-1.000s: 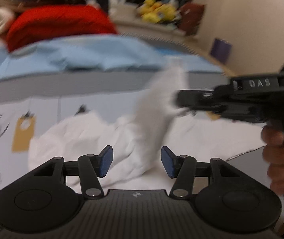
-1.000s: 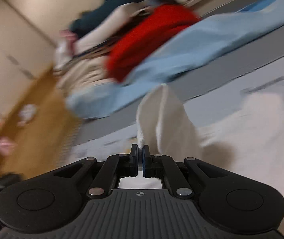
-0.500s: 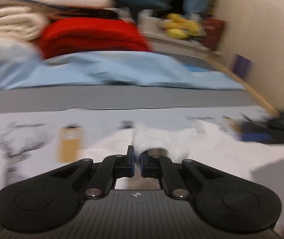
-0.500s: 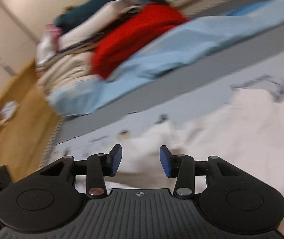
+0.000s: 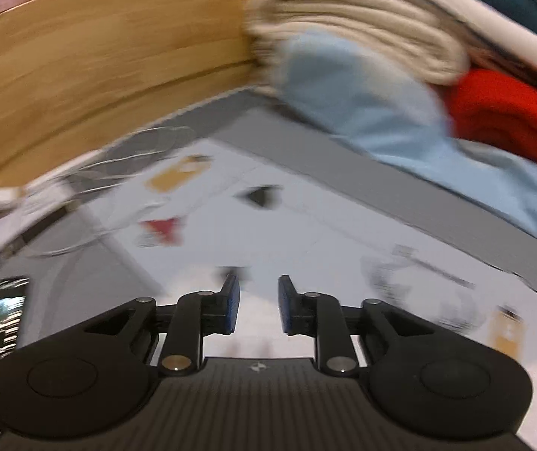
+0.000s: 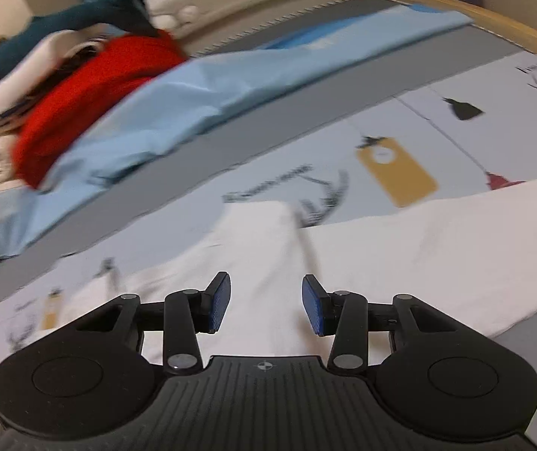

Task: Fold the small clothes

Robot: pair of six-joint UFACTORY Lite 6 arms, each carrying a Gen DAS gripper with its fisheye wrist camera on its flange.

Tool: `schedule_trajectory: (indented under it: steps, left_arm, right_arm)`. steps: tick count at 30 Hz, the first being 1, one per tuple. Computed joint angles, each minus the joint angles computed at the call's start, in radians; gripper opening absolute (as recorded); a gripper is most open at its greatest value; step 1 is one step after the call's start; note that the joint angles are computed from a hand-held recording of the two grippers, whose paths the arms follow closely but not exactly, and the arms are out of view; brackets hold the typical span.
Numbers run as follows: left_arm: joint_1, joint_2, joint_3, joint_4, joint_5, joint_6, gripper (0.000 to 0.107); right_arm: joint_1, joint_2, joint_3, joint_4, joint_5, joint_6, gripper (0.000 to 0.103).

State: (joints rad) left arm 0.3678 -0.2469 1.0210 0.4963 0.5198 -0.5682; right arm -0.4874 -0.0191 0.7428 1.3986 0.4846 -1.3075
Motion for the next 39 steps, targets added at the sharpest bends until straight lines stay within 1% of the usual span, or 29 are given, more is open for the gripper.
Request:
schedule_trajectory:
  steps: [1, 4, 6, 8, 10, 12, 14, 16, 18, 19, 20, 21, 22, 23, 24, 25, 26, 27, 29, 30, 31, 32, 33, 35, 36, 38, 39]
  left_arm:
    - [-0.074, -0.003, -0.008, 0.014, 0.005, -0.025, 0.034]
    - [-0.29, 0.029, -0.035, -0.051, -0.022, -0.027, 0.034]
    - [-0.431, 0.093, -0.036, -0.06, -0.059, -0.064, 0.034]
    - [-0.544, 0.156, -0.047, -0.028, -0.113, -0.133, 0.034]
    - [-0.624, 0.241, -0.029, -0.007, -0.178, -0.184, 0.034]
    - [-0.688, 0.337, -0.001, 0.075, -0.238, -0.294, 0.034]
    - [-0.744, 0.437, 0.053, 0.161, -0.269, -0.413, 0.034]
    - [-0.776, 0.518, 0.091, 0.235, -0.296, -0.509, 0.039]
    - [-0.8, 0.602, 0.138, 0.301, -0.297, -0.583, 0.039]
    - [-0.802, 0.64, 0.157, 0.306, -0.302, -0.587, 0.039]
    - [-0.8, 0.676, 0.167, 0.35, -0.32, -0.623, 0.037]
    - [-0.797, 0.694, 0.158, 0.435, -0.344, -0.677, 0.022]
    - [-0.795, 0.701, 0.157, 0.54, -0.326, -0.729, 0.011]
    - [-0.793, 0.704, 0.166, 0.606, -0.266, -0.77, 0.005]
    - [-0.784, 0.713, 0.182, 0.631, -0.203, -0.825, 0.004]
    - [-0.759, 0.707, 0.185, 0.614, -0.182, -0.851, 0.004]
    - [-0.743, 0.703, 0.187, 0.592, -0.181, -0.851, 0.0]
    - [-0.74, 0.696, 0.182, 0.608, -0.174, -0.872, 0.0]
    - [-0.718, 0.67, 0.157, 0.578, -0.255, -0.821, 0.004]
    - [-0.716, 0.655, 0.144, 0.59, -0.273, -0.834, 0.008]
    - [-0.718, 0.639, 0.131, 0.643, -0.284, -0.888, 0.015]
    - [-0.717, 0.62, 0.112, 0.721, -0.303, -0.969, 0.017]
    - [-0.715, 0.607, 0.103, 0.758, -0.317, -1.007, 0.018]
    - [-0.709, 0.588, 0.094, 0.716, -0.328, -0.972, 0.019]
    - [-0.707, 0.586, 0.092, 0.715, -0.325, -0.975, 0.018]
    - [-0.703, 0.583, 0.095, 0.655, -0.322, -0.915, 0.018]
    - [-0.702, 0.586, 0.096, 0.639, -0.316, -0.9, 0.019]
  right_arm:
    - [-0.007, 0.051, 0.023, 0.036, -0.022, -0.042, 0.045]
    - [-0.011, 0.185, 0.075, 0.178, -0.06, -0.191, 0.045]
    - [-0.001, 0.26, 0.108, 0.263, -0.073, -0.261, 0.045]
    - [0.009, 0.314, 0.134, 0.337, -0.074, -0.323, 0.045]
    - [0.024, 0.361, 0.162, 0.407, -0.067, -0.398, 0.045]
    - [0.045, 0.412, 0.201, 0.472, -0.068, -0.47, 0.045]
    - [0.061, 0.437, 0.22, 0.51, -0.071, -0.513, 0.045]
    - [0.081, 0.457, 0.237, 0.533, -0.078, -0.546, 0.045]
    - [0.105, 0.467, 0.244, 0.57, -0.093, -0.6, 0.045]
    - [0.118, 0.471, 0.245, 0.6, -0.099, -0.643, 0.045]
    - [0.129, 0.476, 0.247, 0.62, -0.102, -0.678, 0.045]
    - [0.139, 0.483, 0.25, 0.627, -0.101, -0.703, 0.045]
    - [0.148, 0.49, 0.254, 0.623, -0.102, -0.714, 0.045]
    - [0.156, 0.496, 0.257, 0.619, -0.104, -0.724, 0.045]
    - [0.166, 0.498, 0.254, 0.633, -0.104, -0.754, 0.045]
    - [0.173, 0.497, 0.251, 0.639, -0.104, -0.772, 0.045]
    - [0.176, 0.497, 0.249, 0.632, -0.1, -0.776, 0.045]
    - [0.174, 0.493, 0.246, 0.627, -0.093, -0.78, 0.045]
    - [0.167, 0.481, 0.235, 0.658, -0.089, -0.809, 0.046]
    - [0.158, 0.478, 0.231, 0.658, -0.085, -0.806, 0.046]
    - [0.145, 0.473, 0.224, 0.684, -0.076, -0.825, 0.046]
    - [0.131, 0.467, 0.211, 0.752, -0.067, -0.883, 0.046]
    - [0.123, 0.462, 0.199, 0.856, -0.07, -0.972, 0.046]
    - [0.107, 0.454, 0.181, 1.065, -0.084, -1.131, 0.046]
    - [0.092, 0.46, 0.186, 1.145, -0.102, -1.171, 0.046]
    - [0.07, 0.481, 0.211, 1.222, -0.16, -1.192, 0.046]
    - [0.064, 0.502, 0.236, 1.214, -0.205, -1.179, 0.046]
